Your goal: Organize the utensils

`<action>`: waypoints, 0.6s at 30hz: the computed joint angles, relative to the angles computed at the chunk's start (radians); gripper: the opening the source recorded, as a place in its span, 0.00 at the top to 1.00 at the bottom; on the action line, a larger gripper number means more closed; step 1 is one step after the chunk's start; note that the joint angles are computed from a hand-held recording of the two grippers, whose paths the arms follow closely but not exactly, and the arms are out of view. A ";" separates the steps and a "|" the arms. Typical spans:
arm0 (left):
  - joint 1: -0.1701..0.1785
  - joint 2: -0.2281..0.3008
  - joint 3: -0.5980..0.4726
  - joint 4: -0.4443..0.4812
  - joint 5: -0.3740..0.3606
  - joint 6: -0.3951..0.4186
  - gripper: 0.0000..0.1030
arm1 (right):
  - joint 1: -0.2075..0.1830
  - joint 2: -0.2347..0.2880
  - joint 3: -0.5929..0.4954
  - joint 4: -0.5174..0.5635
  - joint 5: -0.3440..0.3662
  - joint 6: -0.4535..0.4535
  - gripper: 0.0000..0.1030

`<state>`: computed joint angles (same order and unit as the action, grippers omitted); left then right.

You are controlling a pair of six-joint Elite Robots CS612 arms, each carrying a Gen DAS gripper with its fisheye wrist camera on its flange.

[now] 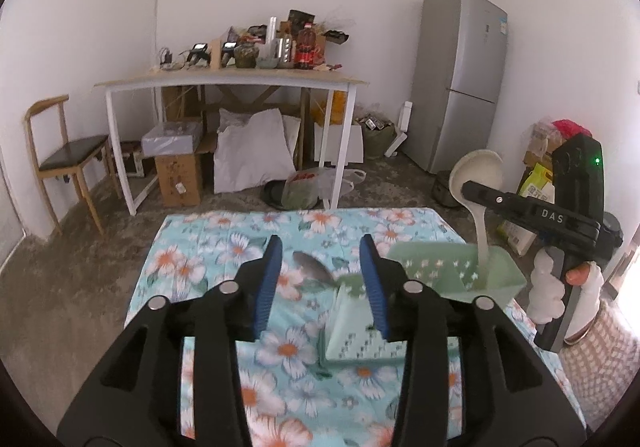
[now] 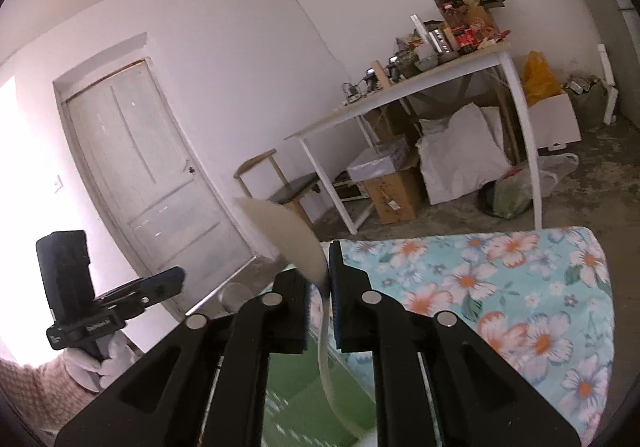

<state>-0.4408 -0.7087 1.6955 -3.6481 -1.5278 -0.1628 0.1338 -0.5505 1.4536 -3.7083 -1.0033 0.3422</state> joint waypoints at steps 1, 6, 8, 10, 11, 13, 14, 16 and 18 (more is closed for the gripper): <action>0.002 -0.004 0.009 -0.002 -0.001 -0.009 0.59 | -0.001 -0.005 0.011 -0.002 -0.010 -0.003 0.72; -0.001 -0.025 0.076 -0.037 0.023 -0.034 0.50 | 0.010 -0.049 0.082 0.006 -0.102 -0.065 0.48; -0.003 -0.032 0.100 -0.056 0.030 -0.048 0.48 | 0.016 -0.066 0.111 -0.009 -0.144 -0.088 0.43; -0.005 -0.038 0.123 -0.071 0.036 -0.062 0.45 | 0.021 -0.083 0.139 -0.037 -0.178 -0.095 0.42; -0.007 -0.040 0.136 -0.080 0.043 -0.070 0.43 | 0.023 -0.093 0.156 -0.057 -0.195 -0.096 0.41; -0.008 -0.045 0.157 -0.091 0.044 -0.088 0.41 | 0.028 -0.113 0.191 -0.100 -0.235 -0.094 0.41; -0.009 -0.046 0.168 -0.097 0.042 -0.097 0.40 | 0.029 -0.123 0.208 -0.122 -0.250 -0.092 0.41; -0.008 -0.048 0.185 -0.109 0.040 -0.112 0.38 | 0.033 -0.139 0.240 -0.159 -0.273 -0.089 0.41; -0.011 -0.048 0.205 -0.119 0.041 -0.124 0.36 | 0.041 -0.159 0.280 -0.194 -0.299 -0.089 0.41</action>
<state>-0.4522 -0.7565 1.9004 -3.7676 -1.4870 -0.2870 0.1743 -0.7097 1.7340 -3.9023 -1.3023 0.2535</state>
